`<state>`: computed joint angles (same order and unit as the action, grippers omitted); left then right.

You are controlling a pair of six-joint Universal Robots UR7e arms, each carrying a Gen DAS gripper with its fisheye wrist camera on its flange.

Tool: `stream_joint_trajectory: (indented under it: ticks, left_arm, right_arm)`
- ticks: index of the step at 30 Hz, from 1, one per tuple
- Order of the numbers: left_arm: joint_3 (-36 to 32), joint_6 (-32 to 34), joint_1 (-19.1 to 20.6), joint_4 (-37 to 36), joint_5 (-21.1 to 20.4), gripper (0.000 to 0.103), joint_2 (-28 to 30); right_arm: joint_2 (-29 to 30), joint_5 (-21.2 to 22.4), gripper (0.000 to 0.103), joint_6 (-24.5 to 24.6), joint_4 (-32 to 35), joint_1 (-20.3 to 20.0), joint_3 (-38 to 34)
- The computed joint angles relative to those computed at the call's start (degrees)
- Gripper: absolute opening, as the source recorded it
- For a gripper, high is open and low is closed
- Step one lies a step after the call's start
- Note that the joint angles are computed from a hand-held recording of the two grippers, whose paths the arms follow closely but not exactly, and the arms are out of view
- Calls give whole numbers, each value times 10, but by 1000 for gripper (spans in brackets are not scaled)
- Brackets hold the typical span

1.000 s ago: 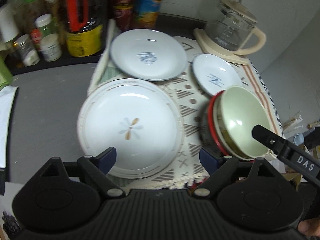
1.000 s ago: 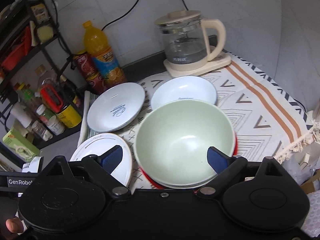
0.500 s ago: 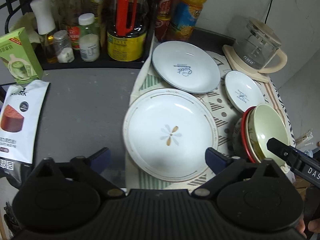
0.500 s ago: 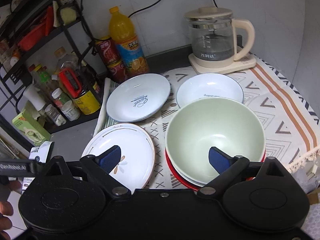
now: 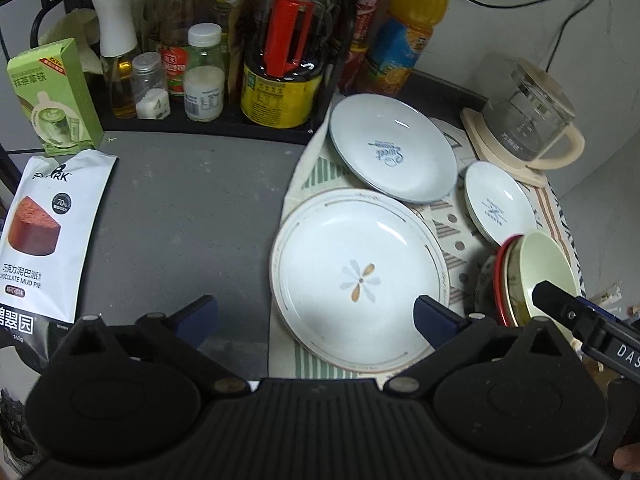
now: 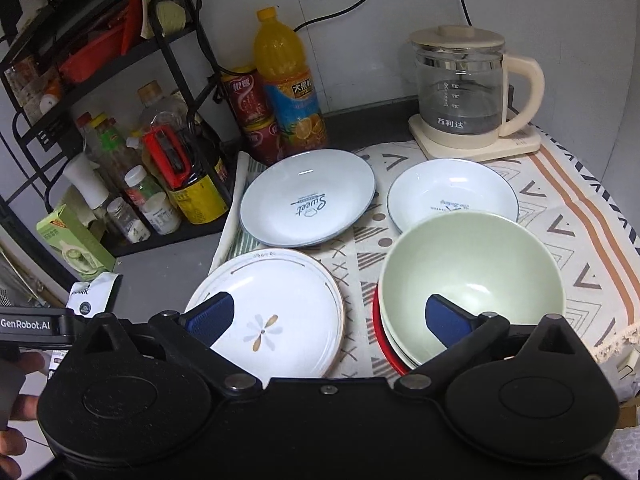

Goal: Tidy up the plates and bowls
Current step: 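Withdraw the right tool up from the stacked bowls, then reach the right tool toward the small white 'Sweet' plate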

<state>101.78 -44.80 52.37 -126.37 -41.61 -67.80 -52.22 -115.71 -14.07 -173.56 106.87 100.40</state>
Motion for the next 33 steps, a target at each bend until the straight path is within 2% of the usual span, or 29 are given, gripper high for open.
stream_joint_trajectory:
  ticks: [3,9,13,18,20,23,26,33]
  left_arm:
    - [-8,-5,0,17,25,103,5]
    - [-30,28,21,-14,6,103,20]
    - [-65,47,37,-16,-12,102,42]
    - [-107,95,51,-37,-14,100,77]
    - [-124,118,55,-52,-13,100,93]
    - [-149,126,69,-80,-51,99,109]
    - [-178,140,76,-83,-47,95,134]
    - [-236,120,102,-71,-64,81,176]
  right_arm:
    - [4,6,103,16,16,0,-13]
    - [24,2,102,28,26,0,-46]
    - [37,15,100,56,61,-8,-77]
    - [62,11,87,88,95,-15,-127]
    - [75,7,86,93,103,-18,-147]
    - [92,4,77,110,129,-24,-180]
    - [109,16,74,121,145,-30,-211]
    - [161,14,74,156,211,-38,-300]
